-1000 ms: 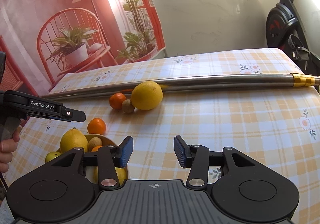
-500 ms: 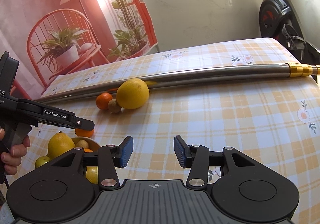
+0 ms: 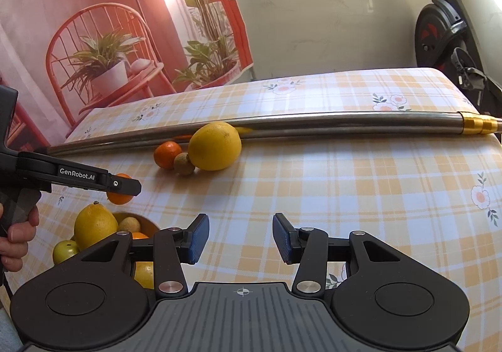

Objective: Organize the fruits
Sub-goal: 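Grasp another tangerine beside the steel rod with the left gripper, then lift the tangerine with the left gripper while the right gripper grasps a tangerine by the rod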

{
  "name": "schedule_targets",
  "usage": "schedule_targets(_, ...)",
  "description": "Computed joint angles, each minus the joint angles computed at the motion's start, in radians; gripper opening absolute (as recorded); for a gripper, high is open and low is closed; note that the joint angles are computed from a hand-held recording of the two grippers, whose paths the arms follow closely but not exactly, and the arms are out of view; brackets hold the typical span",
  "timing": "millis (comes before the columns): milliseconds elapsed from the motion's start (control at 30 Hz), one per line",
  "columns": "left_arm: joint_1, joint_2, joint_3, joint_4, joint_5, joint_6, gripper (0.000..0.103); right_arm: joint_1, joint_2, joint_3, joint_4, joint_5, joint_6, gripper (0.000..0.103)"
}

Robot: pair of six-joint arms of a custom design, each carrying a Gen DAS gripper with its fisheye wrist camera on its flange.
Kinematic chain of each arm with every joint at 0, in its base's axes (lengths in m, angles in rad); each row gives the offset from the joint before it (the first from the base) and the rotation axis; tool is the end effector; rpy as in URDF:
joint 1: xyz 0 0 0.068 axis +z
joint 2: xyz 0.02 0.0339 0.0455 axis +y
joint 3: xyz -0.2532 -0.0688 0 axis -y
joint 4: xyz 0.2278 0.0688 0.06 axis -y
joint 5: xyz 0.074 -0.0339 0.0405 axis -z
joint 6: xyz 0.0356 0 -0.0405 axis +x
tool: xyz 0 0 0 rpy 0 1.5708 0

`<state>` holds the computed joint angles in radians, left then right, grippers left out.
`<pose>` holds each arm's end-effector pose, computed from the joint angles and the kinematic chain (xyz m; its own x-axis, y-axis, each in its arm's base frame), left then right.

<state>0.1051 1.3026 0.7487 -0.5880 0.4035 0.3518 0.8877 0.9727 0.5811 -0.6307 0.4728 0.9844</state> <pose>0.2228 0.0095 0.1918 -0.8263 0.2315 -0.5134 0.3735 0.9076 -0.1919 0.1174 0.1185 0.2011 -0.7484 0.2552 -0.6122 0.1494 0.9642 0.2193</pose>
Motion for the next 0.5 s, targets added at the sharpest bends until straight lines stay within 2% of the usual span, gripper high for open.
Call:
schedule_targets(233,0.106,-0.052,0.020,-0.026,0.034,-0.015,0.040,-0.059,0.112,0.097,0.067,-0.054,-0.242,0.043)
schedule_targets(500,0.310,-0.079,0.027,-0.049,0.112,0.017,0.040,-0.135,0.333,0.273,0.167,-0.129,-0.486,0.043)
